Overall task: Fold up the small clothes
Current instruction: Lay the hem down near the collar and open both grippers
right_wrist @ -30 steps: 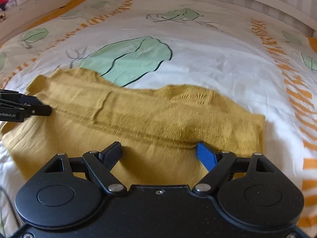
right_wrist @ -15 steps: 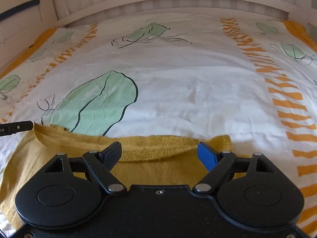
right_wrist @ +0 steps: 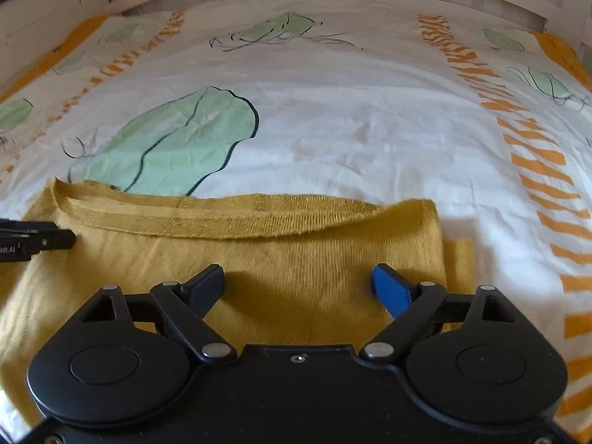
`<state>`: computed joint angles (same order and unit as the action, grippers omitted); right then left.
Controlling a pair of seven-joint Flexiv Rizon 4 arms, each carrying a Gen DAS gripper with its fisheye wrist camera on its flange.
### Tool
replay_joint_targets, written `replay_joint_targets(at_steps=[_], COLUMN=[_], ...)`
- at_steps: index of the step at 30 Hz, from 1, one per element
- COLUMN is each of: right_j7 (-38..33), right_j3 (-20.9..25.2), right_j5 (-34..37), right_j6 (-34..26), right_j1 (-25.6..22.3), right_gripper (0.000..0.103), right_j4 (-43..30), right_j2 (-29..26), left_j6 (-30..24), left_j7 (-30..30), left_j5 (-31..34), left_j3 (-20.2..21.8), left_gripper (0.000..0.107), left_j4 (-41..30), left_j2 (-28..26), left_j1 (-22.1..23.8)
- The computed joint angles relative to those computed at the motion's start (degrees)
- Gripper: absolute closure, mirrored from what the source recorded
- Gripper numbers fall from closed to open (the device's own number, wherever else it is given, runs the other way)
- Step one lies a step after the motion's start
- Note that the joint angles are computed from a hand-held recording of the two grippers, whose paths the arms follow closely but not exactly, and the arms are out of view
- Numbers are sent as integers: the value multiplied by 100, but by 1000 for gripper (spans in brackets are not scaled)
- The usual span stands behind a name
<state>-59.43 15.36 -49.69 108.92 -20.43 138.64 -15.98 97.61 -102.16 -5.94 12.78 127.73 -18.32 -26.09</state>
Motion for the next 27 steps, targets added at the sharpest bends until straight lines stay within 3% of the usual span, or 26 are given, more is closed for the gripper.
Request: replay_joint_targets(at_steps=[5, 13, 16, 18, 20, 21, 27], right_j7=[-386, -761, -876, -961, -975, -953, -209], right_j3=[-473, -494, -194, -16, 275, 382, 833], right_j5=[1026, 1811, 1959, 2077, 2111, 2107, 1140], right_j6=[-189, -467, -487, -456, -357, -254, 243], right_j1=[931, 1273, 1026, 878, 588, 471, -367], right_gripper=[9, 4, 5, 5, 4, 3, 0], right_j4=[-259, -490, -491, -462, -370, -282, 231], right_j2=[-158, -275, -254, -207, -136, -81, 234], left_j6=[-35, -298, -520, -471, -447, -506, -1033], left_j7=[-119, -305, -443, -486, -581, -721, -1470], left_j5=[-115, -100, 77, 108, 180, 296, 945], left_j3=[101, 238, 326, 22, -108, 11, 285], left_gripper=[56, 54, 54, 51, 34, 33, 28], left_j4=[-402, -595, -546, -310, -63, 1, 695], left_j2=[-331, -397, -219, 28, 288, 401, 1474], left_j1=[-23, -92, -165, 108, 247, 155, 111])
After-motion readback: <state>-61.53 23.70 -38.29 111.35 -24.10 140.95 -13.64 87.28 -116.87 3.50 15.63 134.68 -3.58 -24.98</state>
